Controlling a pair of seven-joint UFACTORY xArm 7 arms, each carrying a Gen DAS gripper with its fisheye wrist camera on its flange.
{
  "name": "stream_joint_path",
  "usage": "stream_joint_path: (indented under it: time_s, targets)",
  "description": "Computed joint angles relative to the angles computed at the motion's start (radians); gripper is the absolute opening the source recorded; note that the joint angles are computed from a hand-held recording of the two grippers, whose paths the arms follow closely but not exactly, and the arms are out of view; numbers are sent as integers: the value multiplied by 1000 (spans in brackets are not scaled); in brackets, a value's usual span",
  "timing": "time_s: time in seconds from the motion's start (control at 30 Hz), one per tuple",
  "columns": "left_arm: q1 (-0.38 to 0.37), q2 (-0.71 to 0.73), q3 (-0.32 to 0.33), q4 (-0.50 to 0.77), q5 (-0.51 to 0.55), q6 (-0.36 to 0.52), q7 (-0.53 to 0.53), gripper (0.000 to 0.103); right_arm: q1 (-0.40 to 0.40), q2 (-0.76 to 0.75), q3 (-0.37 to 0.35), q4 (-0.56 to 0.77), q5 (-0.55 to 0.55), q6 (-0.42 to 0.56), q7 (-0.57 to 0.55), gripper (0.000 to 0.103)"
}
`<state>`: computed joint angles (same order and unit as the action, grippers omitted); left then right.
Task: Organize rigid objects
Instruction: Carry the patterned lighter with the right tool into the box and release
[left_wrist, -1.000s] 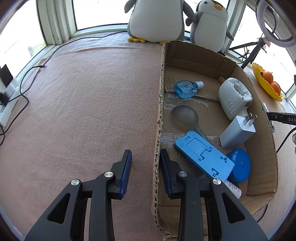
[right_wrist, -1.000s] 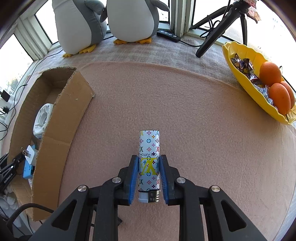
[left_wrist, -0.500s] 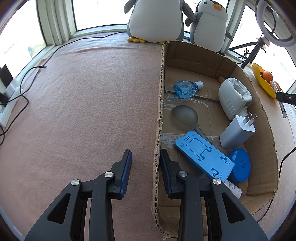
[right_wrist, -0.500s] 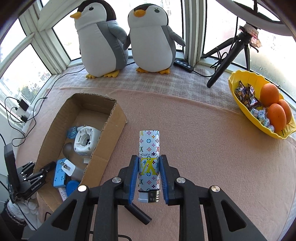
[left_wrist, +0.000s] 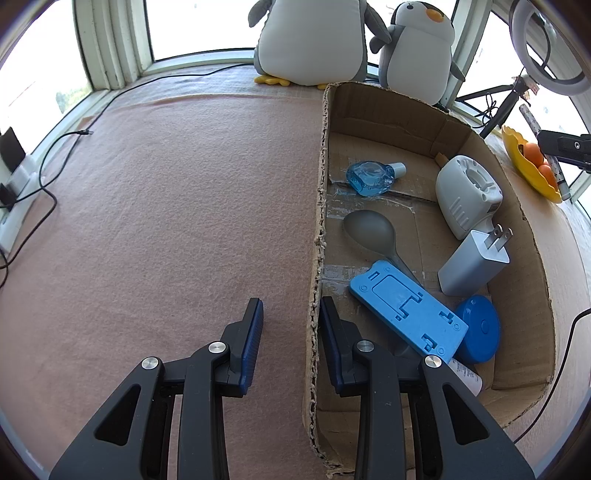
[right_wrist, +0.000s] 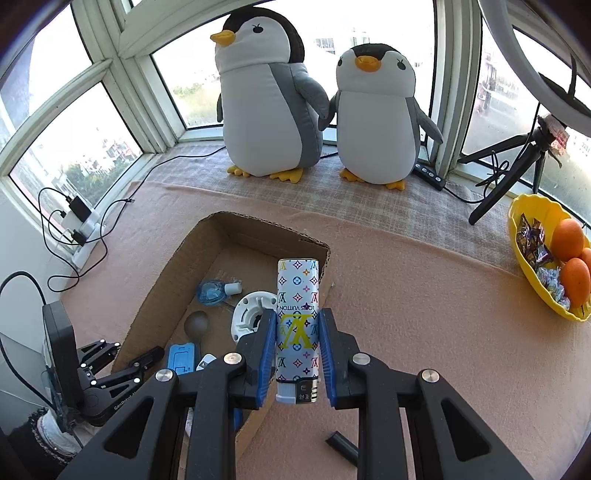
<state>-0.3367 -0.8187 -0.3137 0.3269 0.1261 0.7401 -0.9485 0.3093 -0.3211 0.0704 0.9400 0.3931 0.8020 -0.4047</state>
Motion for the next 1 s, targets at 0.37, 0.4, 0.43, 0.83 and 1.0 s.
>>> stream_joint_path:
  time_s: [0.37,0.4,0.43,0.83,1.0]
  targets:
    - [-1,1,1,0,1,-1,-2,30,55,85,54,41,37,-19,76,21]
    - [-1,1,1,1,1,-1,-2,30,58,92,60,42,35,-24,86,21]
    - [-1,2,1,3,1,-1,-2,30,62,101,63,45,36,-26,93,21]
    - [3,13,2,9,2,-8,-2,30,73,173,85,74,35,-41,152,21]
    - [2,11,2,7,1,-8,-3,30,72,187,84,84,40,-35,162,21]
